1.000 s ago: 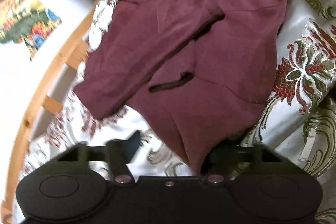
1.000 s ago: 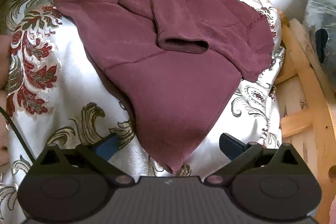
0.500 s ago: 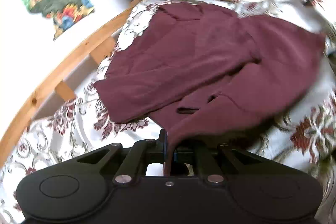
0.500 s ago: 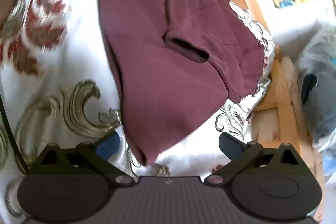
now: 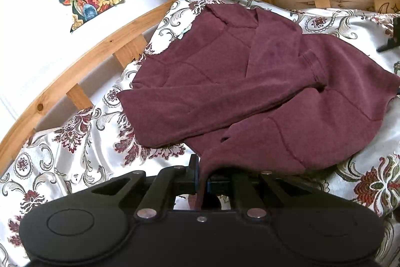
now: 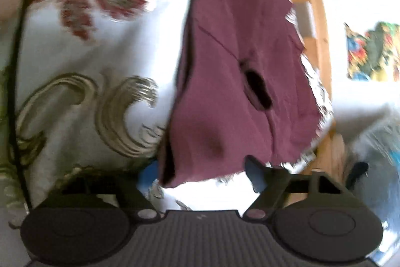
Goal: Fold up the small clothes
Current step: 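Lift the hem with the left gripper while the right gripper grasps the hem beside it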
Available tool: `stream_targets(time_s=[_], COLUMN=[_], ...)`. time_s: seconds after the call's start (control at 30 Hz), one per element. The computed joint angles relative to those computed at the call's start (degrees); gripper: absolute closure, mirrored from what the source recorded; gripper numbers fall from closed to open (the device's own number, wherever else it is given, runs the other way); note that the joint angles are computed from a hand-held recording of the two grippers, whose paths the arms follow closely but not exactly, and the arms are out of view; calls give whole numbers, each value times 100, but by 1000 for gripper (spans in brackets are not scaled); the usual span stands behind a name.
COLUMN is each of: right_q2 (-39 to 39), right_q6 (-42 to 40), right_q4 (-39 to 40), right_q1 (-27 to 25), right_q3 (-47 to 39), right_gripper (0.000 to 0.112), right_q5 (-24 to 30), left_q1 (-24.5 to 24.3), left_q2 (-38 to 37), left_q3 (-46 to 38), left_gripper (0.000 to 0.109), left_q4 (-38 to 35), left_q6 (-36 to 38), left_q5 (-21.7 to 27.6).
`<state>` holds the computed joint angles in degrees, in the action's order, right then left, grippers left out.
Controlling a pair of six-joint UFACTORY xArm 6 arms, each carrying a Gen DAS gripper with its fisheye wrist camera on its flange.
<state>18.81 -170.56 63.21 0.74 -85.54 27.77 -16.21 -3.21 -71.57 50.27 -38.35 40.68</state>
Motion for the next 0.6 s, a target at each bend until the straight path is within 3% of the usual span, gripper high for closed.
stream_targets(time_s=[0.03, 0.07, 0.33, 0.6], right_q2=[30, 43, 30, -590], right_q6=[363, 865, 3987, 6092], right_q4=[-391, -813, -1367, -2077], right_q1=[-13, -30, -164, -529], right_q3=[-52, -101, -850, -1010], right_gripper=[72, 99, 106, 107], right_q5=[72, 170, 778, 1593], left_q1=[-8, -18, -210, -551], left_q2=[-12, -30, -484, -1232], left_q3=[12, 26, 270, 634], left_gripper=[103, 103, 104, 104], left_q4=[-2, 1, -66, -542], left_q6=[17, 37, 243, 607], left_q5=[3, 5, 24, 348])
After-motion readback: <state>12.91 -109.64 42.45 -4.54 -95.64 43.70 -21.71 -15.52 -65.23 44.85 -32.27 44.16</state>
